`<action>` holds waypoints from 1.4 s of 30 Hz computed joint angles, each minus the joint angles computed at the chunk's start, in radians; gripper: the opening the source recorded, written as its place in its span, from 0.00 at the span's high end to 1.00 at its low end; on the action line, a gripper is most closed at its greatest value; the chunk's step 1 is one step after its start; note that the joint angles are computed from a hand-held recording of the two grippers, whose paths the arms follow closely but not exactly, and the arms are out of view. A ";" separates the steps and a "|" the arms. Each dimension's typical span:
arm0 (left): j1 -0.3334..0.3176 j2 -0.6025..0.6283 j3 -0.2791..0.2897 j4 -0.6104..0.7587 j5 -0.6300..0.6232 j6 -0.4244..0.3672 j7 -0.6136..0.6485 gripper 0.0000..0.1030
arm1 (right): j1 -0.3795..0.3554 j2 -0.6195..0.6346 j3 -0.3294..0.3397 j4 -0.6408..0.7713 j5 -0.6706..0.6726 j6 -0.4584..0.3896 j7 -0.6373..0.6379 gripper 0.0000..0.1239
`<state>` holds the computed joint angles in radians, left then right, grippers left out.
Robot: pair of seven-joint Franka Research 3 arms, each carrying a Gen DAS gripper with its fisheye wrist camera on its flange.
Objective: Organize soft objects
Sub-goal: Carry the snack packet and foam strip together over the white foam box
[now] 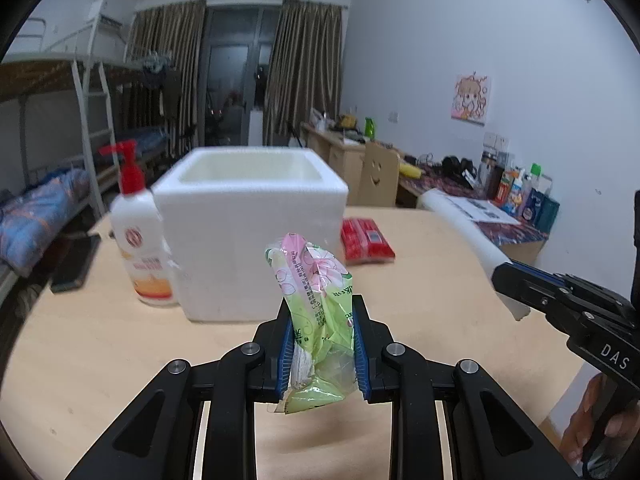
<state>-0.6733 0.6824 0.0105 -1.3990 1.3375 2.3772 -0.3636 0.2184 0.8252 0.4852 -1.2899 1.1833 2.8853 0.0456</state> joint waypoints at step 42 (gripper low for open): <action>0.103 -0.285 -0.159 -0.358 0.235 -0.197 -0.197 0.74 | 0.125 0.060 0.006 0.117 0.038 0.061 -0.045 0.86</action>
